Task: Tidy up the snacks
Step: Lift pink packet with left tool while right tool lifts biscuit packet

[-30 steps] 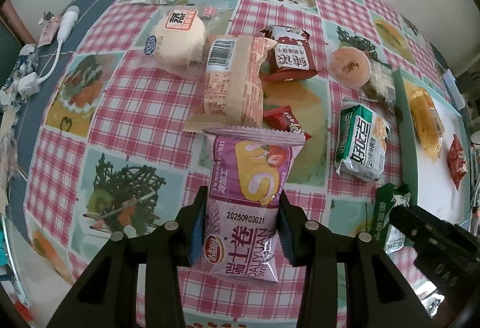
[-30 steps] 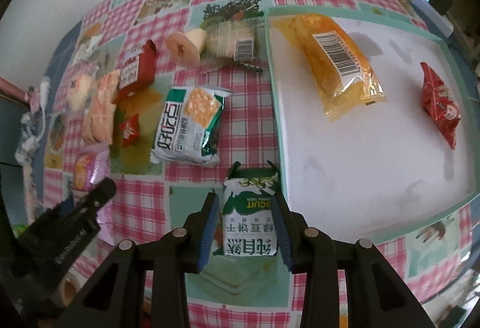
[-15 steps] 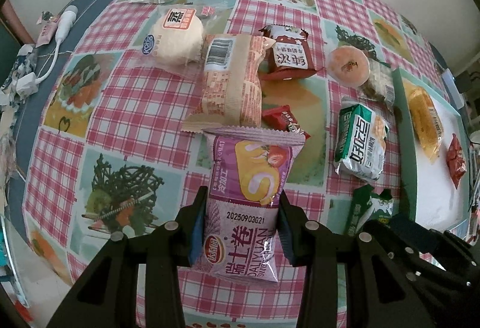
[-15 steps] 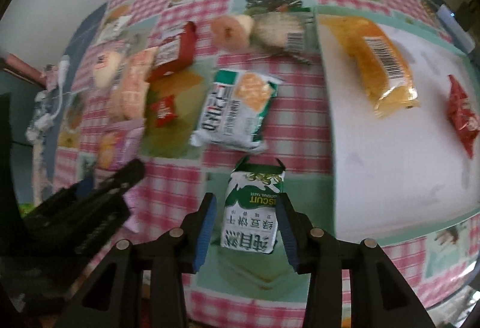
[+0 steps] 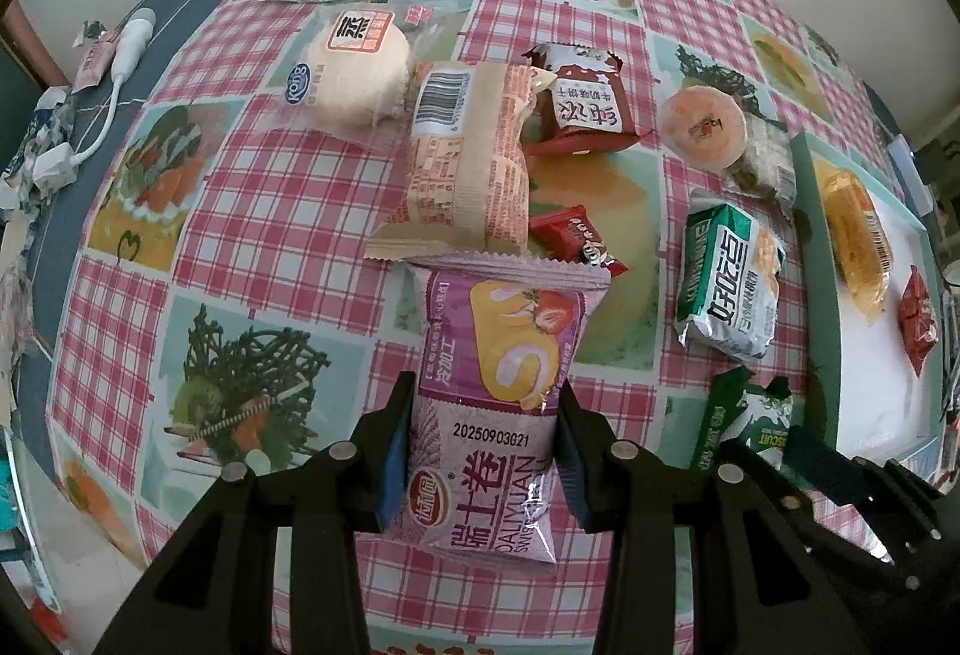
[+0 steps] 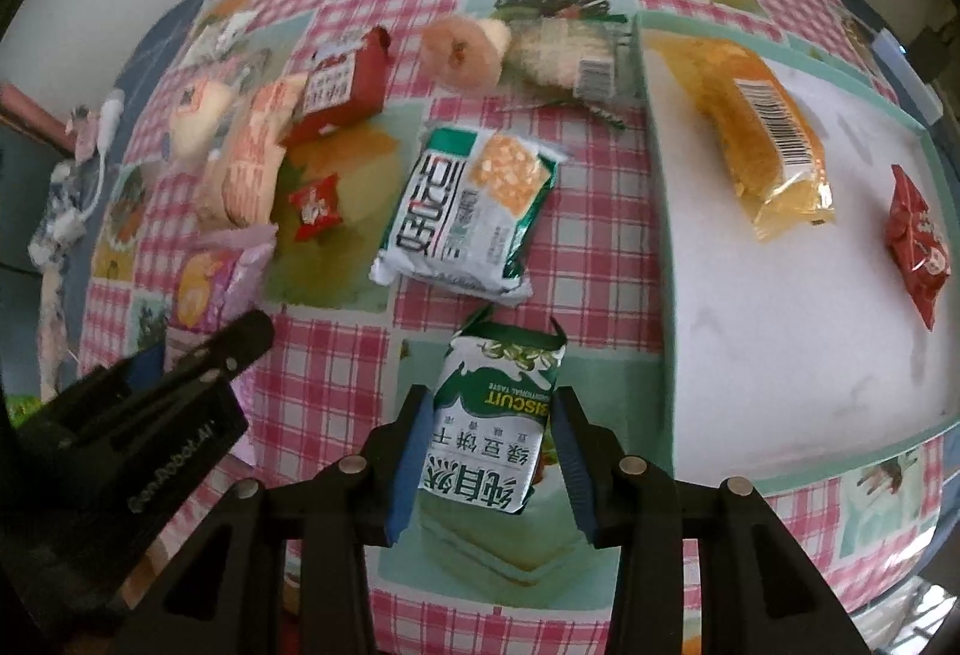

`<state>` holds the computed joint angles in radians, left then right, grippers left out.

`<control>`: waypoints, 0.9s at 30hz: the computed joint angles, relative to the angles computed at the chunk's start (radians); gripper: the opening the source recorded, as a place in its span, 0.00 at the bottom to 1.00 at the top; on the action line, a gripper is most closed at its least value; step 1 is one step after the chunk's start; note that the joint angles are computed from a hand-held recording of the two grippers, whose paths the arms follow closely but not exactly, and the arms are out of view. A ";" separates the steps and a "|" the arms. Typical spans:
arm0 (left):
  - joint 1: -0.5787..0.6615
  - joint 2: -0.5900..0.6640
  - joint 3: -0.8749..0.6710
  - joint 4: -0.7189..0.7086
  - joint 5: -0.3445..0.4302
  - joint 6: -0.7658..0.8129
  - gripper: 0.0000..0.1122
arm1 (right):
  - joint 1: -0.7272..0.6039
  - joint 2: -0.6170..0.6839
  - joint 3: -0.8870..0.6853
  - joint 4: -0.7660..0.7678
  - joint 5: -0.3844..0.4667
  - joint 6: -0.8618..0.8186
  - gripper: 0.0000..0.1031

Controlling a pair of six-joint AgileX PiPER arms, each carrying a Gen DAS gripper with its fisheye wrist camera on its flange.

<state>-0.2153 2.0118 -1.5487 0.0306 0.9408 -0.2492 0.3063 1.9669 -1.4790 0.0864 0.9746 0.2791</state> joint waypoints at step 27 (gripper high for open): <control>0.012 -0.038 0.046 -0.006 -0.051 0.005 0.38 | 0.042 -0.021 -0.002 -0.091 -0.008 0.075 0.42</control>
